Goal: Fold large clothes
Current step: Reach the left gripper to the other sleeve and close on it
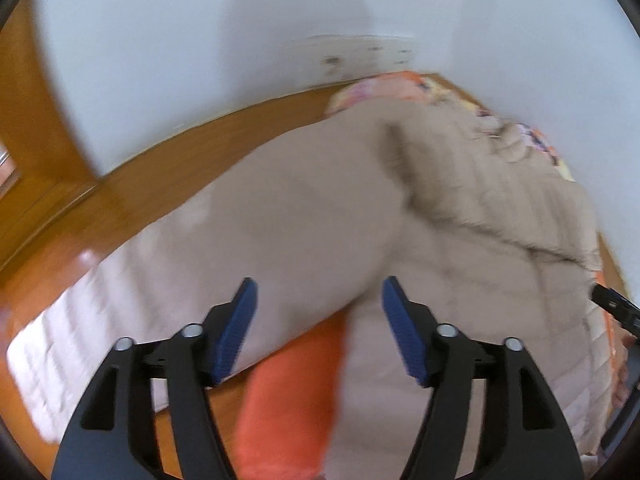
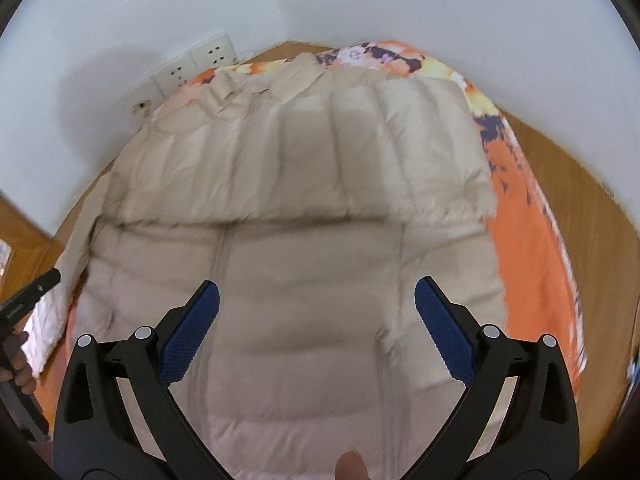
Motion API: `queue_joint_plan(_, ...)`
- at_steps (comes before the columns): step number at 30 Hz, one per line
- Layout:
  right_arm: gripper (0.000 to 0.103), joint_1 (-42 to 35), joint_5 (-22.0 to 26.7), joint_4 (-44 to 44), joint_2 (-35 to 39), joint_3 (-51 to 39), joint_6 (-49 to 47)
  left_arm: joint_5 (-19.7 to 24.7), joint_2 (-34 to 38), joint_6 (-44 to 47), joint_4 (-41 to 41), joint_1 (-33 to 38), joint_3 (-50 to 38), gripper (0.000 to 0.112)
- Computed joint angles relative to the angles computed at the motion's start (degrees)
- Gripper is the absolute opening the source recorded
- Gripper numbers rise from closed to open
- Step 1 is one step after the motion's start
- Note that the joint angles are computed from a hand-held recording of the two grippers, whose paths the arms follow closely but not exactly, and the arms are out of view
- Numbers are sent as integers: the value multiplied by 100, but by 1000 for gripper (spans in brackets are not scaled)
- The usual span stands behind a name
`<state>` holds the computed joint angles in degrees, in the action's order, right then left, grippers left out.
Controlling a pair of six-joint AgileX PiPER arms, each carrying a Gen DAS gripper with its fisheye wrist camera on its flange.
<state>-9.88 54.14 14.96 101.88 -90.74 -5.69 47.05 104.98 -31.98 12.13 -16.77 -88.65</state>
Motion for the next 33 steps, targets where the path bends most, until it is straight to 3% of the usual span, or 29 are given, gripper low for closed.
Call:
queue_joint_plan(7, 97, 147, -171, 185, -495, 748, -11, -262, -814, -554, 461, 395, 1466, 79)
queue_joint_plan(10, 97, 236, -203, 182, -572, 890, 72, -303, -966, -1081, 1012, 441, 1826, 84)
queue_joint_plan(13, 97, 303, -209, 176, -600, 970, 106, -172, -963, -1596, 1628, 450, 1999, 86)
queue_joint_plan(20, 97, 443, -250, 148, -665, 1106, 201, 281, -632, -2186, 2096, 607, 1946, 87)
queue_joint_plan(23, 97, 444, -248, 163, -689, 1142, 182, 98, -639, -2330, 2044, 759, 2064, 97)
queue_joint_plan(28, 98, 500, -248, 170, -728, 1219, 235, -608, -728, -2253, 1486, 1203, 2377, 98)
queue_joint_plan(33, 98, 530, -283, 244, -753, 1291, 222, -608, -657, -2611, 1708, 1098, 2351, 98)
